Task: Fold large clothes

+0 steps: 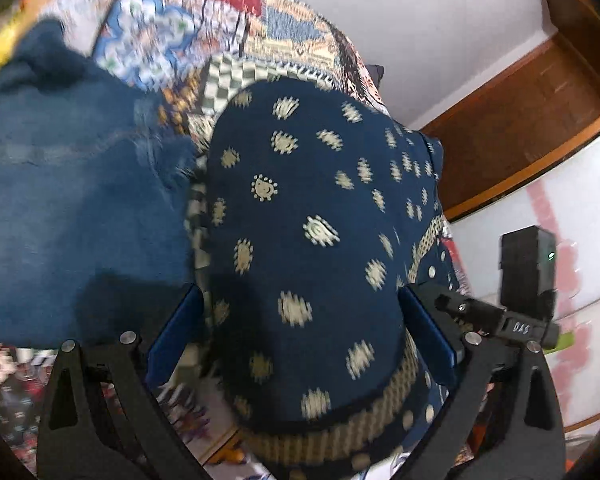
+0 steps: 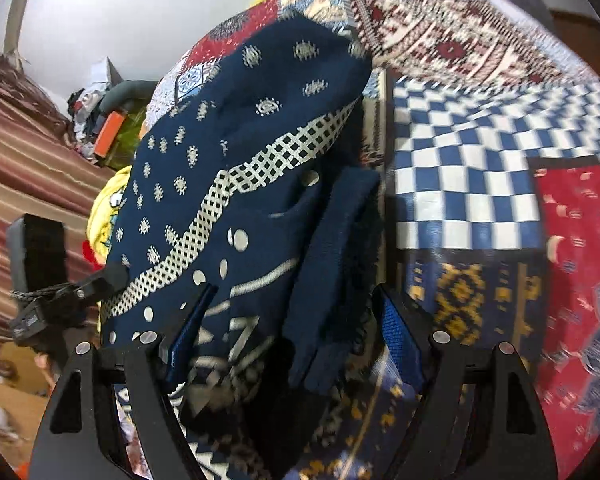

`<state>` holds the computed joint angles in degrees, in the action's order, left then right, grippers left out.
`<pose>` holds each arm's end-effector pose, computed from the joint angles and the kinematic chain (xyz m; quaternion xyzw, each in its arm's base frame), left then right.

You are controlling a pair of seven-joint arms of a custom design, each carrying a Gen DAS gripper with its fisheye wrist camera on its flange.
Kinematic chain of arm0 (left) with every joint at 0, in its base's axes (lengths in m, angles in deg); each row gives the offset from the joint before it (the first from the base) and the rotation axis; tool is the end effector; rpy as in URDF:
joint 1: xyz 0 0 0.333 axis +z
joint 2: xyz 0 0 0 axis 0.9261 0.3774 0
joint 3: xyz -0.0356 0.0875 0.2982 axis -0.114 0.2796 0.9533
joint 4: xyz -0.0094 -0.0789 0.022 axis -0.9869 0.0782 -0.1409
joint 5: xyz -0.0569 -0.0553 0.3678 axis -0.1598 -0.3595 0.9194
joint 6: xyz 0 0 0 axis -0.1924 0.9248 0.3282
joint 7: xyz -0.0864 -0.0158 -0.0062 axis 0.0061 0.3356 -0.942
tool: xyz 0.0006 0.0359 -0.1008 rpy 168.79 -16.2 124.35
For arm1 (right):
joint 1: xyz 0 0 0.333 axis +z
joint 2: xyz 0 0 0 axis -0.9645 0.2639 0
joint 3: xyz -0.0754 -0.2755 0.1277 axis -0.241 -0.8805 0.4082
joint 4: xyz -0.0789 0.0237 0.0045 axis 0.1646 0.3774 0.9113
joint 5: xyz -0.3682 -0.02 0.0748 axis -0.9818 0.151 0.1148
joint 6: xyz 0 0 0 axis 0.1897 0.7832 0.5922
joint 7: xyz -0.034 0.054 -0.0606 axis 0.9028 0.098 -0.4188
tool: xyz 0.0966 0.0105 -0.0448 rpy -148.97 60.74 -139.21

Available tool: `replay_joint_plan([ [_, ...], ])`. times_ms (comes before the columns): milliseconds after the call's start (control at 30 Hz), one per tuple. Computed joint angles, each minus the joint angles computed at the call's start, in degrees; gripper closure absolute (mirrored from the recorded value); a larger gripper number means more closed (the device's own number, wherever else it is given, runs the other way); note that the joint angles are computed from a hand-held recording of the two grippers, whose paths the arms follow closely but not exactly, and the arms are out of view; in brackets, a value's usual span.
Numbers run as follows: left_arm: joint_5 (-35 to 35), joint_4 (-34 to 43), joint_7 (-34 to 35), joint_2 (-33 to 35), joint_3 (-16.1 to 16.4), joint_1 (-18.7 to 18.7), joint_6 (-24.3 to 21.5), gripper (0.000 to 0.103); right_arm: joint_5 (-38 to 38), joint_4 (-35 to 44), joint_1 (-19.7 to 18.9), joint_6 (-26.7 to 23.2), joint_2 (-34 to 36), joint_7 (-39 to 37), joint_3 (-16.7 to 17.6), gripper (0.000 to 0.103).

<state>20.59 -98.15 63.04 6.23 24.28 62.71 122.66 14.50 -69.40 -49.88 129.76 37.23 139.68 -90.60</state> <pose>0.4677 -0.0899 0.4305 0.5766 -0.7258 0.3533 0.1261 0.3848 0.1230 0.4671 -0.6183 0.6976 0.0654 0.3561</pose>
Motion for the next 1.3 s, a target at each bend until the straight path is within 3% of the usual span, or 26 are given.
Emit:
replay_joint_plan([
  [200, -2.74, 4.52, -0.48, 6.04, -0.4, 0.97, -4.47, 0.004, 10.08, 3.54, 2.74, -2.29, 3.53, -8.96, -3.46, 0.024],
  [367, -3.52, 6.25, -1.73, 7.81, -1.35, 2.42, -6.28, 0.007, 15.08, 4.79, 0.79, -3.71, 4.79, -12.18, -1.58, 0.026],
  [433, -3.63, 6.05, -1.52, 7.49, -1.57, 2.74, -6.16, 0.016, 15.28, 4.27, -0.19, -3.45, 4.07, -11.91, -0.19, 0.034],
  [500, -3.53, 5.15, -0.82, 6.0, -1.46, 2.99, -6.06, 0.025, 15.16, 3.83, -0.9, -3.88, 3.16, -11.76, 0.02, 0.053],
  [567, -3.42, 4.49, 0.04, 4.16, -1.08, 3.14, -6.53, 0.033, 17.78, 3.65, -1.7, -5.19, 1.85, -13.51, 0.44, 0.063],
  [600, -3.5, 4.05, 0.33, 3.1, -0.85, 3.1, -6.83, 0.036, 17.47, 5.08, -0.59, -5.06, 3.15, -13.27, -0.59, 0.067],
  [700, -2.9, 3.76, 0.94, 0.35, 0.08, 3.07, -7.76, 0.04, 14.56, 6.1, -1.28, -4.54, 2.35, -10.55, 2.11, 0.069],
  [767, -2.39, 3.59, 1.46, -1.57, 0.93, 3.13, -8.04, 0.04, 11.15, 7.28, -1.27, -3.18, 1.78, -7.41, 4.22, 0.069],
  [1000, -1.92, 6.5, 3.48, -6.78, 5.67, 4.82, -11.15, 0.04, 6.77, 15.93, 2.72, 1.54, 5.5, -3.03, 5.81, 0.069],
  [1300, -0.26, 12.69, 4.87, -1.94, 8.38, 8.89, -12.19, 0.04, 4.62, 29.11, 5.01, 3.53, 18.92, -2.4, 7.4, 0.069],
])
